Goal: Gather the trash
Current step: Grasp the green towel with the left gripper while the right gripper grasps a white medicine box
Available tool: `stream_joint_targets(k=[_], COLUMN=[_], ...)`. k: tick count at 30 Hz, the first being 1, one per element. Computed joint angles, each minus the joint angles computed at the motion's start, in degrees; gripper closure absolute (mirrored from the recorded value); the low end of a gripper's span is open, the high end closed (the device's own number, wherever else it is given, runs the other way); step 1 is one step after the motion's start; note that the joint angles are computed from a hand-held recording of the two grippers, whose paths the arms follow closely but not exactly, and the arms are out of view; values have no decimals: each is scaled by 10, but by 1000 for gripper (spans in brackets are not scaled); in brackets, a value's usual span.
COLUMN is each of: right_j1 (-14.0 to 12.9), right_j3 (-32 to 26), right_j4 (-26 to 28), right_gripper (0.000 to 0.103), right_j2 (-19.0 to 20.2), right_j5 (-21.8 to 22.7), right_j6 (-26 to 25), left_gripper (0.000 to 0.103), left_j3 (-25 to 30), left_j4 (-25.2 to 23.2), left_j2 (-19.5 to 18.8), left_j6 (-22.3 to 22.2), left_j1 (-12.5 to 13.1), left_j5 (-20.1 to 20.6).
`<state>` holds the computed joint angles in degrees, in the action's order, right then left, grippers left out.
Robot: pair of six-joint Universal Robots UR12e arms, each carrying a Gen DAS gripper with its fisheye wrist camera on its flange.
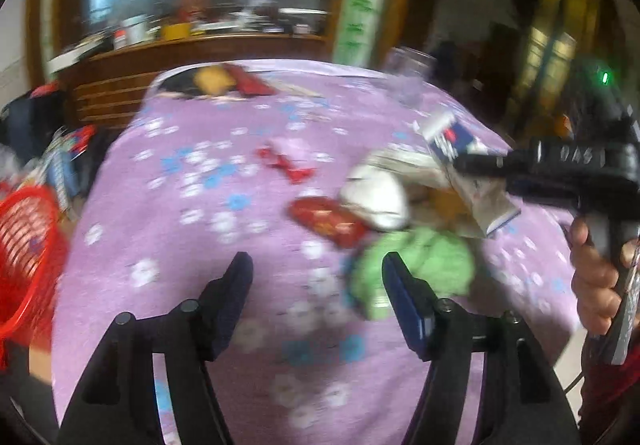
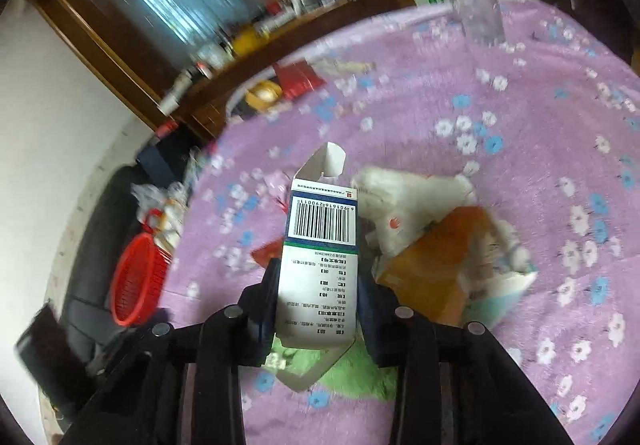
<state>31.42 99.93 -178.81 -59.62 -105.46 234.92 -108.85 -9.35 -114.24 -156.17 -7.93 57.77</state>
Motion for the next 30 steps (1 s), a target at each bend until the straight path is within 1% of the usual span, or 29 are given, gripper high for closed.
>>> stream_joint_targets(k=[2, 4, 5, 6, 8, 11, 12, 13, 16, 19, 22, 23, 24, 26, 28, 30], right_j1=[7, 12, 15, 16, 18, 20, 19, 19, 21, 24, 25, 26, 27, 28, 31, 34], right_j3=[16, 31, 39, 45, 59, 78, 84, 89, 102, 108, 110, 110, 109, 107, 104, 99], right_j4=[-22, -38, -46, -52, -68, -85, -90, -96, -108, -112, -114, -112, -110, -107, -103, -96], right_gripper=[65, 65, 65, 65, 65, 65, 65, 65, 65, 65, 65, 65, 65, 65, 65, 65], right_j2=[-11, -21, -25, -28, -34, -41, -43, -45, -50, -52, -51, -51, -51, -50, -48, -46], right_j5=[-26, -44, -50, -52, -53, -58, -59, -60, -66, -71, -70, -70, -69, -69, -73, -78], right_j6=[-2, 1, 3, 5, 13, 28, 31, 34, 39, 40, 40, 39, 37, 34, 29, 23], left_gripper=[31, 31, 31, 31, 26, 25, 25, 25, 25, 25, 25, 32, 35, 46, 51, 53], left_j3=[2, 8, 10, 12, 15, 25, 27, 29, 36, 40, 37, 36, 33, 27, 20, 11], left_j4=[-14, -43, -52, -63, -78, -100, -103, -95, -81, -54, -31, -30, -20, -1, 10, 21], left_j2=[0, 0, 0, 0, -2, -7, -9, -13, -26, -39, -45, -45, -45, -42, -38, -32], left_j6=[37, 80, 94, 119, 166, 214, 228, 233, 225, 205, 186, 184, 175, 156, 142, 121], left_j1=[-10, -21, -27, -32, -43, -60, -65, -72, -83, -89, -87, -87, -87, -84, -81, -75], left_j5=[-8, -19, -19, -23, -29, -10, -1, 19, 50, 76, 74, 75, 78, 77, 74, 67])
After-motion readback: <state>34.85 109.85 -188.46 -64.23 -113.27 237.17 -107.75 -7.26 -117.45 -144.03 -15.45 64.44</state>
